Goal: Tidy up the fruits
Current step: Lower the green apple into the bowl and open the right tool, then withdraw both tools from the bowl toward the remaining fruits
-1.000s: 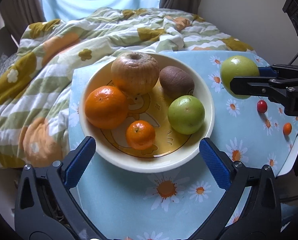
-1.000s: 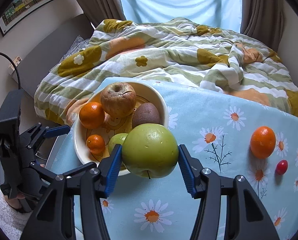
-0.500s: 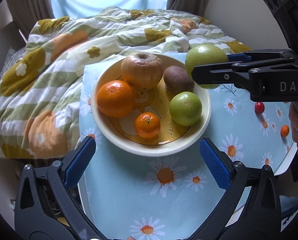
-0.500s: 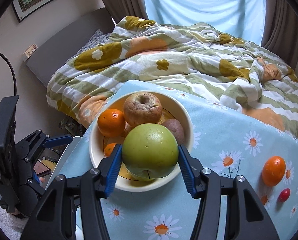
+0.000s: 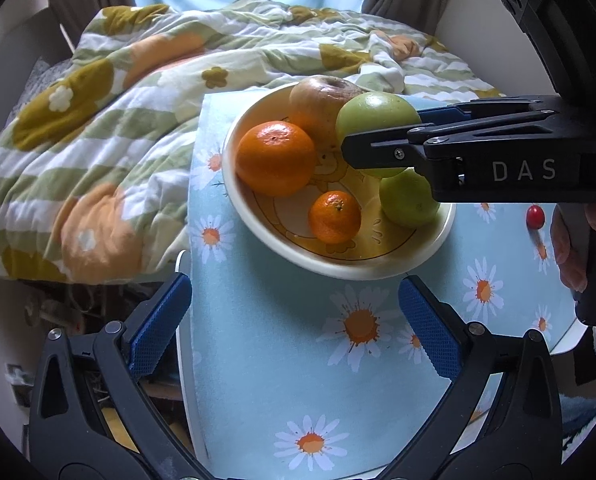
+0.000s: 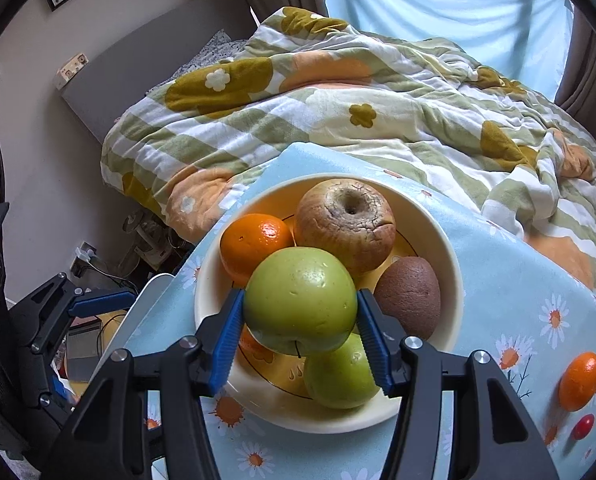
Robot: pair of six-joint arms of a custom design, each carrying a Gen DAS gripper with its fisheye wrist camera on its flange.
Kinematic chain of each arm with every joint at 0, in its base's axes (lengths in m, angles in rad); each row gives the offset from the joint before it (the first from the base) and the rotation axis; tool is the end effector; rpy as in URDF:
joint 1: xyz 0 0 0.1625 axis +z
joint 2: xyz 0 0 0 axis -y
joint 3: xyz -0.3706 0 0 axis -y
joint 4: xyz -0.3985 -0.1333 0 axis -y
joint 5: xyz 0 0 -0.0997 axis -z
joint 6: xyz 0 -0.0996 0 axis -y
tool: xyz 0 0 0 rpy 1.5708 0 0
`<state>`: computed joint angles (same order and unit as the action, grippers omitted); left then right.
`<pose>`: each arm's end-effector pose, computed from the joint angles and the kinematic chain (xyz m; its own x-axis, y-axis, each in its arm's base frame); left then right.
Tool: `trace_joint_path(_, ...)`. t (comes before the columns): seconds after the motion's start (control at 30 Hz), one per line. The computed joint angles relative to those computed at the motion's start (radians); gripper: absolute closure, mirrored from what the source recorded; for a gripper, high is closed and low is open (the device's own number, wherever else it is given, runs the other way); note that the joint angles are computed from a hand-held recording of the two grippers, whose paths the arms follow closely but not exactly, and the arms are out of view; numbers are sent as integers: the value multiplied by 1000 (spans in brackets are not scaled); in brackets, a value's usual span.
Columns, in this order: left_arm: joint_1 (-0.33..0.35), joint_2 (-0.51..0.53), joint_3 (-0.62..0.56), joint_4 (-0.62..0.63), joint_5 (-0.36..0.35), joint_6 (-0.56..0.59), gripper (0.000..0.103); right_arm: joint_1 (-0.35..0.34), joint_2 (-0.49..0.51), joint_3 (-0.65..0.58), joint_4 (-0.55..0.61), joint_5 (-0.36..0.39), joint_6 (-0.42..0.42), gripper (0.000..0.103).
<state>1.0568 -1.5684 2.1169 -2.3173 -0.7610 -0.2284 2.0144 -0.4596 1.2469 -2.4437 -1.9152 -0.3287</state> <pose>-0.0434 -0.4948 0.2776 -0.7623 0.0161 -0.6470 0.3177 0.8803 -0.3524 0.3994 -0.6082 -0.0403 -0.6783 -0.6482 0.3460 -0.6832 0.7297 0.0277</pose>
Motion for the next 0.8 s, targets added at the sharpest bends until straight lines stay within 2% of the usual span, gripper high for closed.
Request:
trace_joint_path(0.03,2,-3,2,-2,0,2,0,-1,2,-1,-3,0,4,51)
trace_joint_path(0.1,3,-8,5,-6,2,4,0,0,2,7,-31,1,1,43)
trace_joint_path(0.17,1,-11,9,-7,4,3,0,1,-6,21,-70,15,-6,13)
trace_joint_path(0.2,0,-12,10,-8,5,5,0,2,-8,25,-87,21,-10,9)
trace_joint_path(0.47,-6,-18,9,-4,0,19,0,8,-19,53,-149,-7,-4,6)
trace_joint_path(0.8,-64,-64,10,38,28,29,0,30,-88,110,-164,-19,39,6)
